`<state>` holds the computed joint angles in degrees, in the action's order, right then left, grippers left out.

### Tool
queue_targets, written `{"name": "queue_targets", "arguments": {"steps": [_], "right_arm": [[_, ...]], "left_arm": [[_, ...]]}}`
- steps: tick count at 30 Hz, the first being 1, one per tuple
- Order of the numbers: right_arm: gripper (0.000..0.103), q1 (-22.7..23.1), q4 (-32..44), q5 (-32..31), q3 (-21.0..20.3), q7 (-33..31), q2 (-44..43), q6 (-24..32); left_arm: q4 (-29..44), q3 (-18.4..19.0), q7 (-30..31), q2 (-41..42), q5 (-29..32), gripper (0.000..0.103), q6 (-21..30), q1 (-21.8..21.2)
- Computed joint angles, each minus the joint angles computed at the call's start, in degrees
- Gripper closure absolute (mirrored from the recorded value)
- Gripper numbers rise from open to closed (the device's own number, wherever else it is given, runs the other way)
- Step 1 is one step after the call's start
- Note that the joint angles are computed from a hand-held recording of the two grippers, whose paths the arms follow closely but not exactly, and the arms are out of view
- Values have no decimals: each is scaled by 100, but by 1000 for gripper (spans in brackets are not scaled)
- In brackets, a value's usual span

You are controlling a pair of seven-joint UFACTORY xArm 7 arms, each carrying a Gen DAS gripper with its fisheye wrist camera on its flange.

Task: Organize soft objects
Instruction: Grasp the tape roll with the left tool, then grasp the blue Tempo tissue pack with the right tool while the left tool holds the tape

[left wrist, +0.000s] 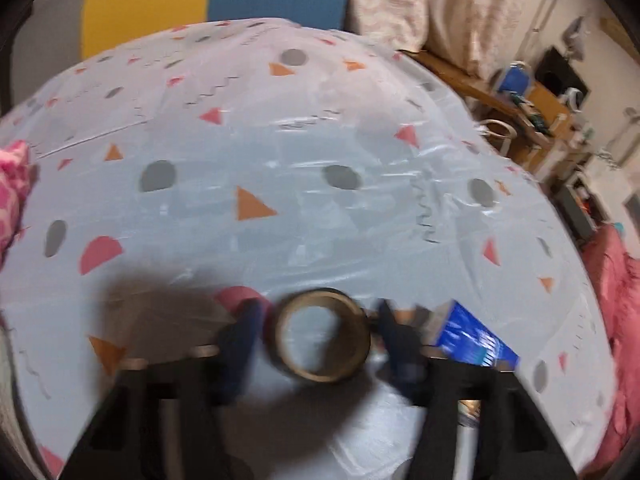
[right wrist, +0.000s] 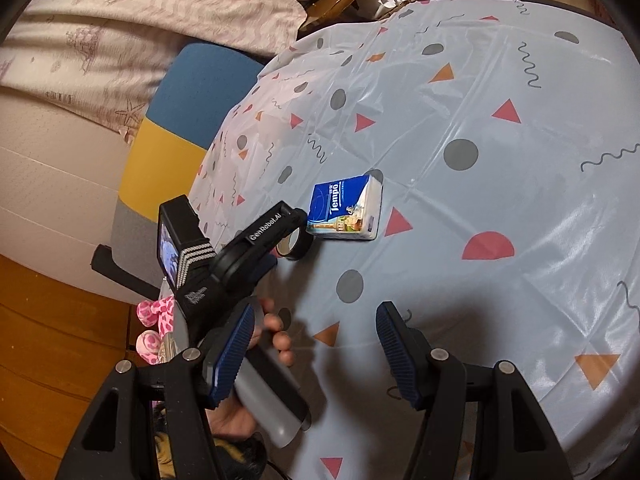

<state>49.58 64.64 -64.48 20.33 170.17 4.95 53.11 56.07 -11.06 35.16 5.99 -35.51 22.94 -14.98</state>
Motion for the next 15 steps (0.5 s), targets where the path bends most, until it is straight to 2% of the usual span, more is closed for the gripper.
{"name": "queue_targets", "arguments": {"steps": [4, 7, 12, 15], "right_arm": [[39, -2, -25, -16, -6, 42, -4, -19], [39, 1, -48, 8, 4, 101, -26, 10], [39, -24, -104, 101, 18, 177, -53, -23], [39, -55, -74, 253, 13, -4, -20, -96]], "left_arm": [[-330, 77, 351, -314, -120, 52, 66, 71], [-874, 246, 818, -844, -320, 52, 161, 82], [-2008, 802, 1761, -2022, -591, 52, 406, -66], [-2712, 1159, 2168, -2834, -438, 51, 478, -149]]}}
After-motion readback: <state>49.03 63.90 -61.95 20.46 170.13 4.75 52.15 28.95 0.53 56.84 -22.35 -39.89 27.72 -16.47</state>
